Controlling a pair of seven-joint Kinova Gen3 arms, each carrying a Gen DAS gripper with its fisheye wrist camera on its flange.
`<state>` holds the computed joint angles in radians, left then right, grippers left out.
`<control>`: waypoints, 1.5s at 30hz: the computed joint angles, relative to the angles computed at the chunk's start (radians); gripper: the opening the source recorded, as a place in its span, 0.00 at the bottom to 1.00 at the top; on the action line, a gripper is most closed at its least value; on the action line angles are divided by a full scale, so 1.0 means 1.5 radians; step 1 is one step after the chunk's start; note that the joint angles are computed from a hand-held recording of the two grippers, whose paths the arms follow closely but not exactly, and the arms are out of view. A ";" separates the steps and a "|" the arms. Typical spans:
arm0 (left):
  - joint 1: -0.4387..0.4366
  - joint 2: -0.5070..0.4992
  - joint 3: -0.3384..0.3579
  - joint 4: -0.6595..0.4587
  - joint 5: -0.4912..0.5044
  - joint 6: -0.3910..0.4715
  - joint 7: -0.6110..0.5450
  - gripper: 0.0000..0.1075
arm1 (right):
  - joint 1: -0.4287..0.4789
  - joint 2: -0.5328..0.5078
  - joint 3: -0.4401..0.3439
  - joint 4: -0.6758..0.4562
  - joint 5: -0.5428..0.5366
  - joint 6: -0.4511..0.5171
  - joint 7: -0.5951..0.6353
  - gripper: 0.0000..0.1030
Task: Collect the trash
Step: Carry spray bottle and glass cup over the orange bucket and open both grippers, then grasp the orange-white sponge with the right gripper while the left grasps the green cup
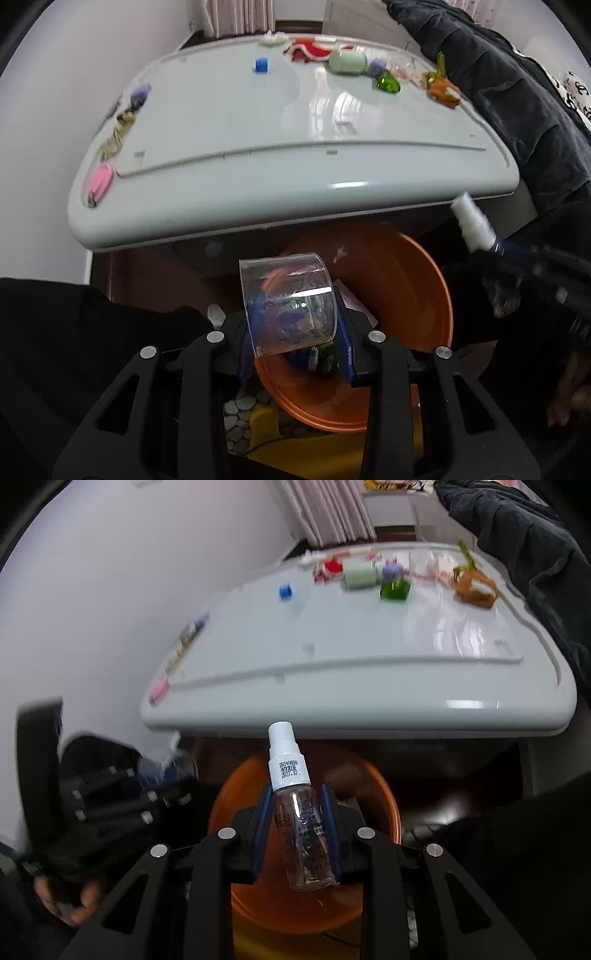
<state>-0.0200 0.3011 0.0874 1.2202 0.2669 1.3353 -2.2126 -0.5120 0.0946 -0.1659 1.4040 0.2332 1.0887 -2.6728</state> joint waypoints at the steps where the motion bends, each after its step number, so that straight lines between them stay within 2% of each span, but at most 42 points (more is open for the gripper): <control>1: 0.000 0.001 0.001 0.001 0.001 0.003 -0.003 0.32 | 0.003 0.006 0.000 -0.003 -0.012 0.004 0.005 0.26; 4: 0.014 0.000 0.004 0.006 -0.016 0.000 -0.007 0.35 | 0.006 0.021 0.004 -0.018 -0.028 0.026 0.025 0.28; 5: 0.024 0.004 0.004 0.003 -0.030 0.005 -0.003 0.50 | 0.008 0.024 0.005 -0.019 -0.033 0.028 0.031 0.42; 7: 0.037 0.007 0.001 0.006 -0.055 0.011 0.003 0.72 | 0.005 0.028 0.008 -0.023 -0.032 0.042 0.031 0.62; 20: 0.029 0.021 -0.001 -0.021 -0.050 0.027 0.025 0.72 | 0.013 -0.008 0.012 0.000 -0.009 0.028 -0.007 0.62; 24: 0.038 0.030 0.004 -0.072 -0.058 0.034 0.028 0.72 | 0.053 -0.020 0.021 -0.024 0.000 0.033 0.023 0.62; 28: 0.039 0.049 0.016 -0.156 -0.041 0.047 0.014 0.72 | 0.075 -0.004 0.065 -0.089 0.086 0.094 0.044 0.62; 30: 0.045 0.068 0.021 -0.203 -0.032 0.051 0.015 0.73 | 0.110 0.019 0.070 -0.124 0.099 0.121 0.074 0.63; 33: 0.074 0.086 0.018 -0.236 -0.048 0.017 0.033 0.74 | 0.195 0.080 0.068 -0.190 0.076 0.158 0.155 0.63; 35: 0.093 0.099 0.017 -0.252 -0.060 0.000 0.048 0.74 | 0.204 0.111 0.109 -0.217 0.038 0.170 0.195 0.64; 38: 0.110 0.119 0.019 -0.274 -0.069 -0.007 0.069 0.74 | 0.244 0.153 0.131 -0.236 -0.022 0.150 0.203 0.69; 42: 0.129 0.165 0.022 -0.339 -0.074 0.031 0.101 0.74 | 0.276 0.207 0.146 -0.266 -0.063 0.145 0.185 0.69; 43: 0.132 0.170 0.024 -0.343 -0.074 0.030 0.103 0.74 | 0.280 0.217 0.146 -0.275 -0.070 0.152 0.188 0.66; 45: 0.144 0.180 0.025 -0.351 -0.078 0.022 0.106 0.74 | 0.269 0.228 0.153 -0.281 -0.052 0.165 0.188 0.46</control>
